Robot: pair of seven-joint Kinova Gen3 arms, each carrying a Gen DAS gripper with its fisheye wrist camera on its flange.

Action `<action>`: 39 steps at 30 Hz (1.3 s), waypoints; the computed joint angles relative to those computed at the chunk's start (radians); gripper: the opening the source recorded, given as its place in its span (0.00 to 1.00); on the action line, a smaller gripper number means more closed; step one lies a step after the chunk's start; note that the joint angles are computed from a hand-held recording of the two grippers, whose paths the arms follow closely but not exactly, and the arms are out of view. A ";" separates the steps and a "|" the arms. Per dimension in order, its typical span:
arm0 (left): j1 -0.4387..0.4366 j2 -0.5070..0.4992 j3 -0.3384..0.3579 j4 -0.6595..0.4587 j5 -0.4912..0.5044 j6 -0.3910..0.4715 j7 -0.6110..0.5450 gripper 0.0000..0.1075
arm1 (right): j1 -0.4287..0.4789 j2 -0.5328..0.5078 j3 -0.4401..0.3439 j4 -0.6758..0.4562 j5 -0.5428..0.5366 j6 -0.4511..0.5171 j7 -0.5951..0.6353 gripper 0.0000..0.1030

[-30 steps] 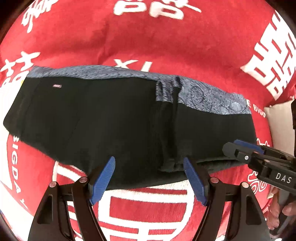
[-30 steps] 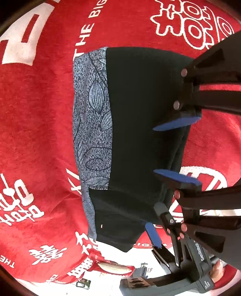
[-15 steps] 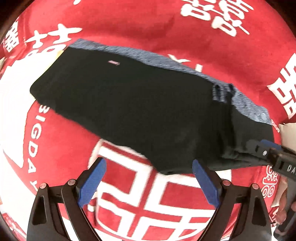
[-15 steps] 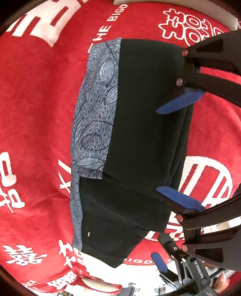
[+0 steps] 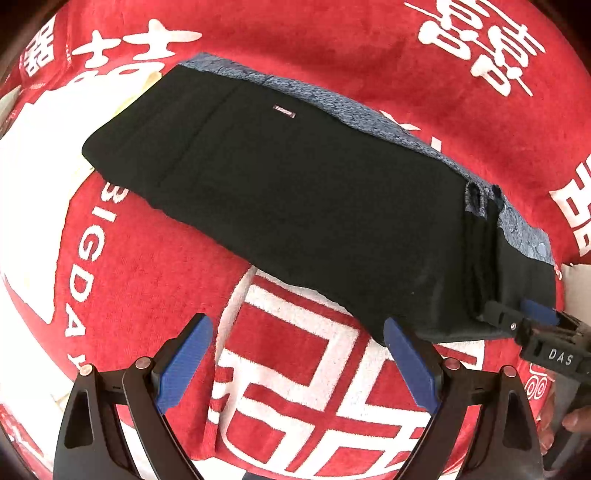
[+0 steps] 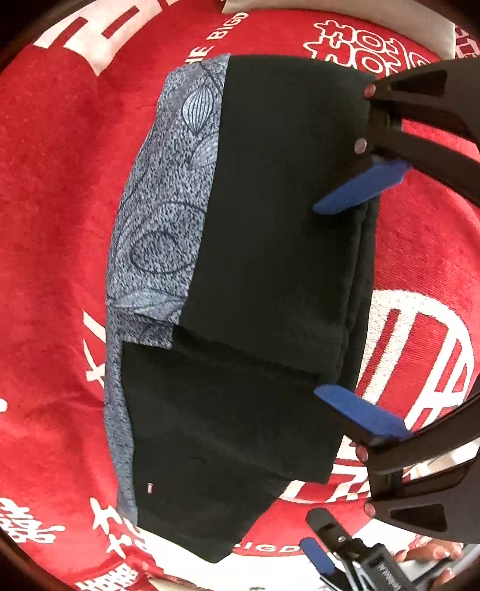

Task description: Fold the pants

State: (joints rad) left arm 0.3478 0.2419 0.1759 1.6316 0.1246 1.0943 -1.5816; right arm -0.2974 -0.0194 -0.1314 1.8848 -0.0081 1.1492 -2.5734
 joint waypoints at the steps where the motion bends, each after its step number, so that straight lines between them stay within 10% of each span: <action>1: -0.009 0.002 -0.001 0.000 0.013 -0.001 -0.010 0.88 | -0.001 0.003 -0.001 0.000 0.001 -0.001 -0.001 0.96; 25: -0.467 0.198 0.004 0.037 0.655 -0.137 -0.373 0.88 | -0.083 0.096 -0.012 -0.056 0.087 0.055 -0.080 1.00; 35: -0.513 0.247 0.050 0.014 0.832 -0.115 -0.518 0.88 | -0.087 0.126 0.000 -0.066 0.091 0.040 -0.081 1.00; 39: -0.428 0.269 0.005 -0.027 0.744 -0.137 -0.429 0.88 | -0.095 0.118 -0.003 -0.064 0.091 0.046 -0.090 1.00</action>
State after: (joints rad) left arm -0.0798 0.5112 0.1810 1.6044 0.8683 0.9573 -2.0109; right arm -0.3920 0.0989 -0.1348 1.8212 0.0833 1.1956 -2.6632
